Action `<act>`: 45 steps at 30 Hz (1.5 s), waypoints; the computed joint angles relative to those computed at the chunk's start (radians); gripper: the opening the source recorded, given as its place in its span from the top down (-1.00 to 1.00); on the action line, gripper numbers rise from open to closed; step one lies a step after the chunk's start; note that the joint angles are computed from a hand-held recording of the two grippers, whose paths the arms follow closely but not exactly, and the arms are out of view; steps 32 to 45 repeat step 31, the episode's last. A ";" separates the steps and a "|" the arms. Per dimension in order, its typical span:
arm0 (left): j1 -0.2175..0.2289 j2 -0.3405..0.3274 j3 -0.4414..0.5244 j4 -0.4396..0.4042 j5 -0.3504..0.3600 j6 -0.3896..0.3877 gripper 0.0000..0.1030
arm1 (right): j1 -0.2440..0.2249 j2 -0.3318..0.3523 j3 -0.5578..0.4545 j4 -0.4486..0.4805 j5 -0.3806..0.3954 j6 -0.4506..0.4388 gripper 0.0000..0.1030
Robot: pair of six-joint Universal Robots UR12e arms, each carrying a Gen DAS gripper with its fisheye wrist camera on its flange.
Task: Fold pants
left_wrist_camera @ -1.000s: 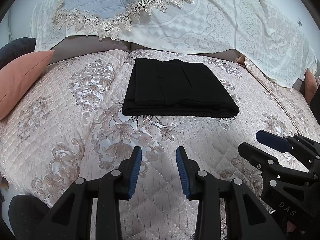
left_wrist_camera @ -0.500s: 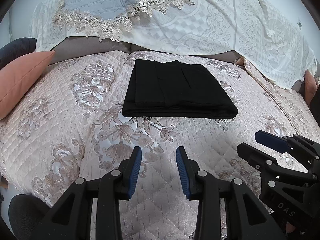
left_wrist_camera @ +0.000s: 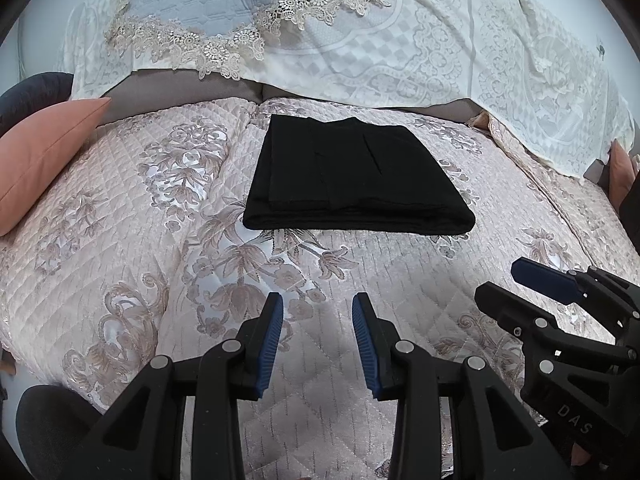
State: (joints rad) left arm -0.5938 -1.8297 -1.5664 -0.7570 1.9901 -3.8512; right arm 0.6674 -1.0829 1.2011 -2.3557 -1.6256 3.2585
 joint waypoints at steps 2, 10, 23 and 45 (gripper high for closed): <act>0.000 0.000 0.001 -0.003 -0.001 -0.002 0.26 | 0.000 0.000 0.000 0.000 0.000 0.001 0.18; -0.003 -0.002 0.006 -0.015 0.011 0.001 0.25 | 0.001 0.000 -0.002 0.001 0.000 -0.001 0.17; -0.002 -0.006 0.010 -0.021 0.009 0.004 0.25 | 0.000 -0.001 -0.002 0.002 0.002 -0.001 0.17; -0.004 -0.007 0.010 -0.016 0.016 -0.006 0.25 | -0.001 -0.001 0.001 -0.004 0.003 -0.003 0.17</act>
